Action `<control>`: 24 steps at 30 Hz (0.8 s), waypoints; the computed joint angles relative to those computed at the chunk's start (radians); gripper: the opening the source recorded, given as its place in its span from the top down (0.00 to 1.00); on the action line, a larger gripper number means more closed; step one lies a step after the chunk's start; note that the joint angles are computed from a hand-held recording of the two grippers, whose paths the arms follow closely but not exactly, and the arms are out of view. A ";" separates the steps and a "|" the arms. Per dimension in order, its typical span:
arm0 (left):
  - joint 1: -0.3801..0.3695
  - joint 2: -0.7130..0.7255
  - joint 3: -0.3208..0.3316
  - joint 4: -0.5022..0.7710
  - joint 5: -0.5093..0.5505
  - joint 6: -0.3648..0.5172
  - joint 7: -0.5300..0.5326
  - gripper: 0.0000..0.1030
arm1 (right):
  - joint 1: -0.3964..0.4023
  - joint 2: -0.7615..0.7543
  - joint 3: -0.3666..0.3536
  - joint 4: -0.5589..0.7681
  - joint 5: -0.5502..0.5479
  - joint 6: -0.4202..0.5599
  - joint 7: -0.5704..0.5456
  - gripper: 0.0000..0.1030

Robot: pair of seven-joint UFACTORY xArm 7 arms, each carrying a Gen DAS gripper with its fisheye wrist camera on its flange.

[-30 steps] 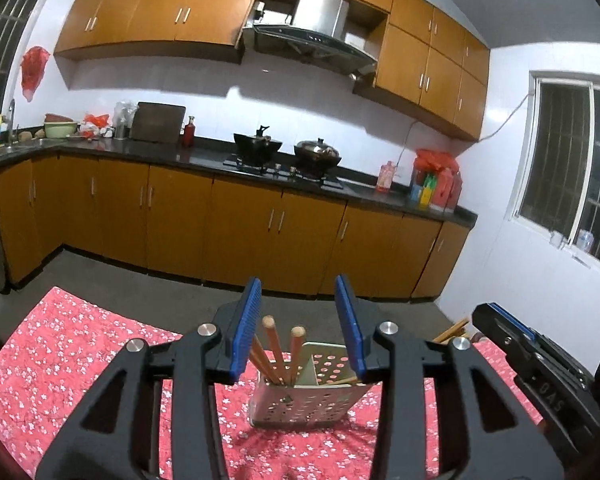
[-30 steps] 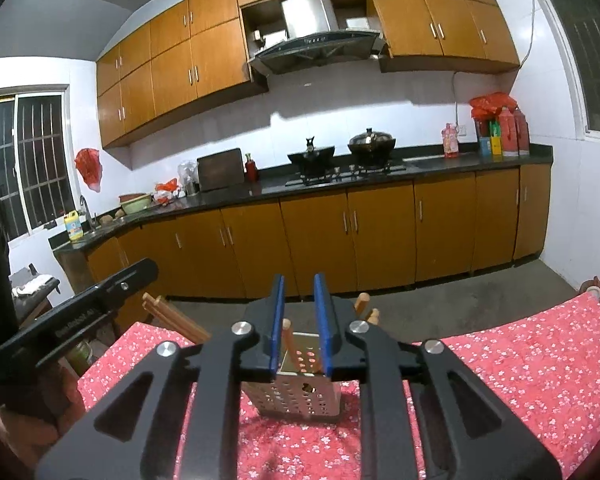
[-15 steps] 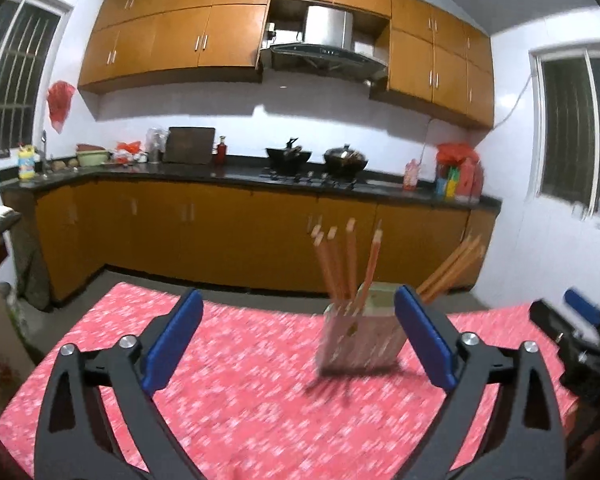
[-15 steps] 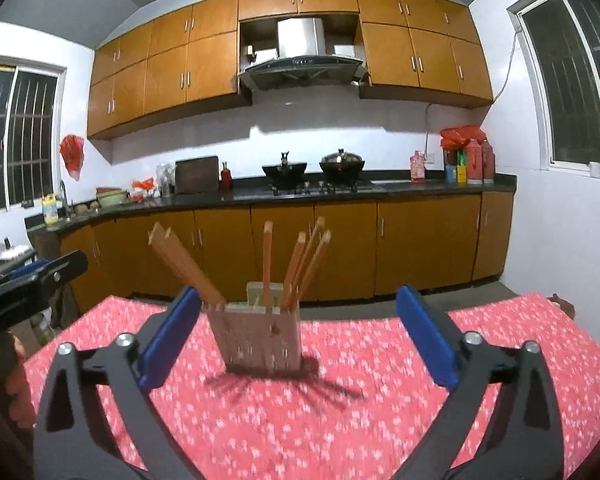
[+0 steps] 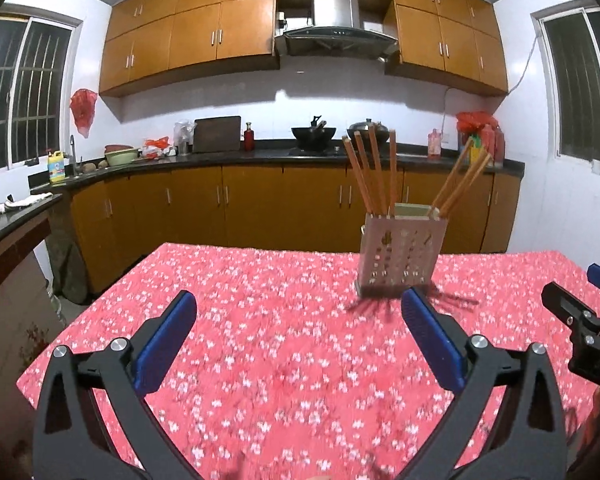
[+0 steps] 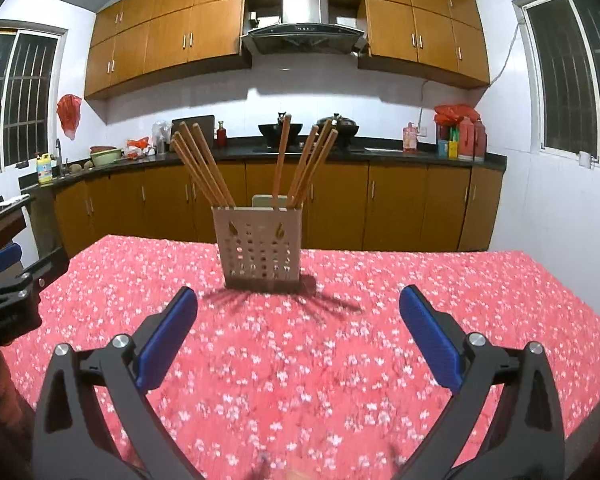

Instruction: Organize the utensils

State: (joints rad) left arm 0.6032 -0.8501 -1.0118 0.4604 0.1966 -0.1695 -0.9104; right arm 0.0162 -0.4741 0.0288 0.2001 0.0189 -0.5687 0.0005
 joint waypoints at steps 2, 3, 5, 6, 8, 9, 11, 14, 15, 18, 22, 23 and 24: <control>-0.017 0.001 0.003 -0.011 -0.004 0.008 -0.005 0.02 | -0.010 -0.002 0.014 -0.014 0.014 -0.006 -0.006 0.04; -0.022 0.000 0.003 -0.016 -0.005 0.011 -0.009 0.02 | -0.010 -0.004 0.012 -0.019 0.014 -0.005 -0.007 0.04; -0.032 -0.003 0.006 -0.027 -0.005 0.013 -0.015 0.02 | -0.005 -0.007 0.001 -0.029 0.008 -0.001 -0.003 0.04; -0.037 -0.008 0.007 -0.032 -0.005 0.013 -0.019 0.02 | -0.003 -0.010 -0.005 -0.037 0.005 -0.001 0.000 0.04; -0.043 -0.023 0.005 -0.045 -0.005 0.008 -0.026 0.02 | -0.003 -0.011 -0.009 -0.042 0.004 0.001 0.005 0.04; -0.044 -0.027 0.005 -0.048 -0.003 0.007 -0.028 0.02 | -0.004 -0.011 -0.009 -0.044 0.004 0.000 0.006 0.04; -0.046 -0.038 0.001 -0.048 0.001 0.014 -0.030 0.02 | -0.012 -0.012 0.003 -0.051 0.014 -0.005 0.005 0.04; -0.046 -0.045 -0.005 -0.046 0.008 0.021 -0.035 0.02 | -0.016 -0.015 0.008 -0.055 0.017 0.001 0.000 0.04; -0.047 -0.044 -0.007 -0.043 0.011 0.029 -0.035 0.02 | -0.018 -0.016 0.011 -0.055 0.019 0.002 -0.002 0.04; -0.048 -0.038 -0.007 -0.041 0.020 0.038 -0.038 0.02 | -0.027 -0.013 0.028 -0.054 0.034 0.001 -0.010 0.04; -0.051 -0.033 -0.005 -0.039 0.030 0.049 -0.046 0.02 | -0.027 -0.015 0.025 -0.055 0.042 0.005 -0.010 0.04; -0.051 -0.031 -0.004 -0.038 0.032 0.051 -0.049 0.02 | -0.024 -0.015 0.019 -0.054 0.039 0.010 -0.008 0.04; -0.050 -0.030 -0.005 -0.037 0.033 0.052 -0.053 0.02 | -0.021 -0.016 0.012 -0.053 0.034 0.013 -0.005 0.04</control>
